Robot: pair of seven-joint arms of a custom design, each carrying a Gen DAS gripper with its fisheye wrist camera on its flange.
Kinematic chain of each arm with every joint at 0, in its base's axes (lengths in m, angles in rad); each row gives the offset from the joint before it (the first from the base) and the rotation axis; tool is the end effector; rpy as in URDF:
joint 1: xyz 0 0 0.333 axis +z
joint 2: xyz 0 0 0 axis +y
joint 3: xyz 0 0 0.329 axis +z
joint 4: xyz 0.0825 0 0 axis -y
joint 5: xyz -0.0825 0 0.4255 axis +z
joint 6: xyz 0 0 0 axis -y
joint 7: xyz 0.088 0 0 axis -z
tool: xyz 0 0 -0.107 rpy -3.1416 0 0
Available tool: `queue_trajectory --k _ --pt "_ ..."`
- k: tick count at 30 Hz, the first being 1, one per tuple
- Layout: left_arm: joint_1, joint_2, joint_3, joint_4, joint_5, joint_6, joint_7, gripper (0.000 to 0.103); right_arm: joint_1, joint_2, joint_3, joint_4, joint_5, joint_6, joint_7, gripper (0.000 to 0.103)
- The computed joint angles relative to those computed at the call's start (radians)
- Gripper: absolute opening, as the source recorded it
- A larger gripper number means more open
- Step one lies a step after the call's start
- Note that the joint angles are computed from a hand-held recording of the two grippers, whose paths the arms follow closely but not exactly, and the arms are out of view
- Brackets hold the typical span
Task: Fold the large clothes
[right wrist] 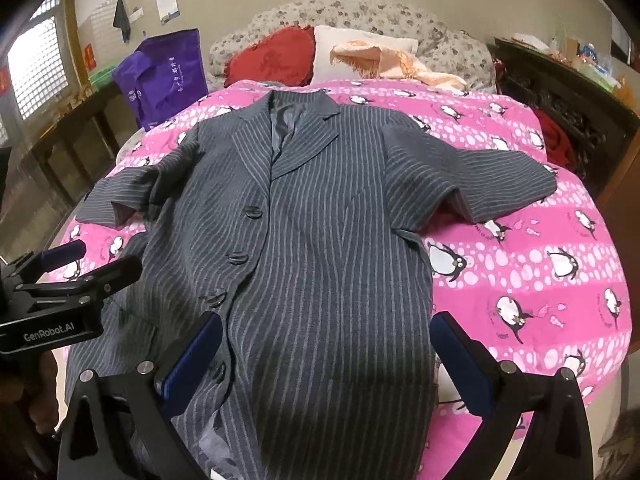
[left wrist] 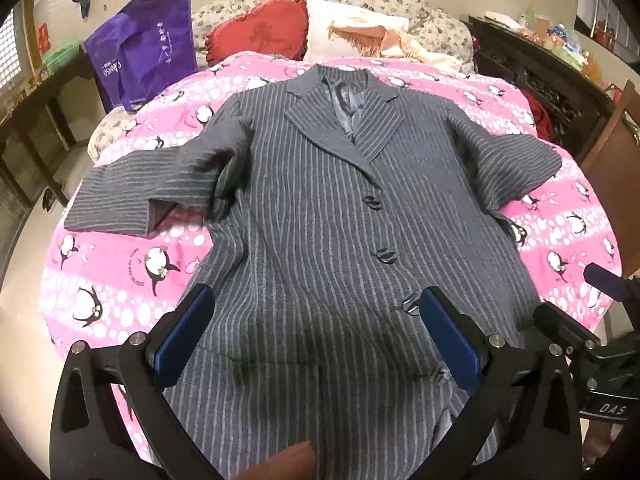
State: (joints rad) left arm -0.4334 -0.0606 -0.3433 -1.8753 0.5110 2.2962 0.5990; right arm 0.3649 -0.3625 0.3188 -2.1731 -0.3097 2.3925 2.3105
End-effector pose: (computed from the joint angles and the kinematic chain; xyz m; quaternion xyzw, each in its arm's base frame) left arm 0.4493 -0.4336 0.5903 -0.6482 0.6882 -0.2475 0.2119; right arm 0.4009 0.3483 0.5981 -0.7084 0.6251 -0.2069 0.2543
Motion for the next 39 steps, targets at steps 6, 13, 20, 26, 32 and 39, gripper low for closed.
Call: queue_trajectory --k 6,13,20,26,32,39 --pt "0.002 -0.028 -0.002 -0.015 0.009 0.02 0.0 0.103 -0.006 -0.026 0.018 0.005 -0.024 -0.026 0.027 0.103" --pt "0.011 -0.038 -0.006 -0.026 0.013 0.033 -0.018 0.103 -0.01 -0.035 0.025 0.014 -0.044 -0.05 0.025 0.103" --pt "0.008 -0.01 -0.004 -0.013 -0.002 0.031 -0.015 0.103 -0.015 -0.055 0.018 -0.009 -0.034 -0.052 0.036 0.103" --pt "-0.001 0.011 -0.003 -0.01 -0.005 0.013 -0.013 0.103 -0.026 -0.062 0.009 -0.037 -0.007 -0.036 0.055 0.103" --pt "-0.006 0.06 0.007 0.019 -0.027 -0.002 -0.002 0.103 -0.027 -0.043 0.0 -0.043 0.018 -0.025 0.043 0.103" --pt "0.006 0.144 0.042 0.109 0.035 -0.031 0.01 0.103 -0.043 0.077 -0.029 0.064 -0.019 0.016 0.007 0.103"
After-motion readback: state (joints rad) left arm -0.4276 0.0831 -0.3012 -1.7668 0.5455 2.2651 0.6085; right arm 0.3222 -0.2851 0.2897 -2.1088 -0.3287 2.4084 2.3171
